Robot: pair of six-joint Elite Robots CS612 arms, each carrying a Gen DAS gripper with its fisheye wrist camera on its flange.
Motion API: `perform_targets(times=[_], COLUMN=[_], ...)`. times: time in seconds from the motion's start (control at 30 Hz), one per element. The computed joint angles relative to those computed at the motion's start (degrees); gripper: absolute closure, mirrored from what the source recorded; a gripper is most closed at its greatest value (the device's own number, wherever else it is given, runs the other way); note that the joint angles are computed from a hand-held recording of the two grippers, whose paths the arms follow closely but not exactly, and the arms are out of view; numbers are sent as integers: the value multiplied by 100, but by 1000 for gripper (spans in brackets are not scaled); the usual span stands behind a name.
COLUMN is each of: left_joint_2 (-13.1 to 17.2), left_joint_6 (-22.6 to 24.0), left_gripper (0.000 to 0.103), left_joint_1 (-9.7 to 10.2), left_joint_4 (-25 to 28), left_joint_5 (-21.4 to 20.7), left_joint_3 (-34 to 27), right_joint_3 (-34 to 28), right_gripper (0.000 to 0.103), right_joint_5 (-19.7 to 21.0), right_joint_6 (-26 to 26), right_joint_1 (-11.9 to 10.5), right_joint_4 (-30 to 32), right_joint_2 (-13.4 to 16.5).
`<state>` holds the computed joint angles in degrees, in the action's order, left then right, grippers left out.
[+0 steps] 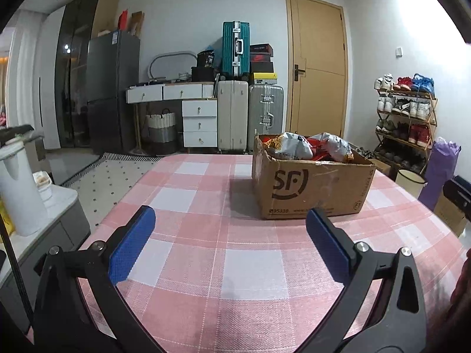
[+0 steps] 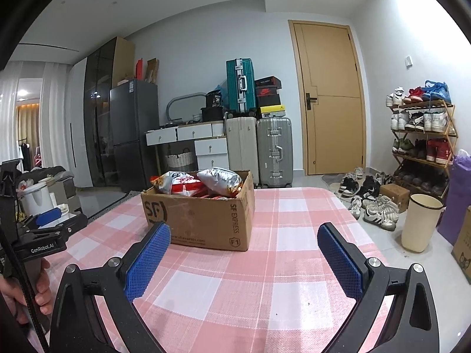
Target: Organize snacks
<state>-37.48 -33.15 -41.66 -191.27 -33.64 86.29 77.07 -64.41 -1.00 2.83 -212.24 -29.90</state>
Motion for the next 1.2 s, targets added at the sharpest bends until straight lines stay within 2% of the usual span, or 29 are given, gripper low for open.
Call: perform_targets(times=[0.17, 0.57, 1.0, 1.2], left_joint_2=[58, 95, 76, 48], left_joint_6=[-61, 181, 99, -93], left_gripper=[1, 1, 1, 1], left_joint_1=[-10, -22, -23, -17], left_joint_4=[40, -92, -68, 50], left_joint_5=[254, 171, 150, 166], left_joint_3=[-67, -101, -70, -29], right_joint_3=[-56, -67, -43, -43], right_gripper=[1, 1, 1, 1], right_joint_5=[-21, -174, -182, -184], right_joint_6=[-39, -232, -215, -208], right_joint_1=[13, 75, 72, 73], right_joint_4=[185, 101, 45, 44], right_joint_2=[27, 59, 64, 64])
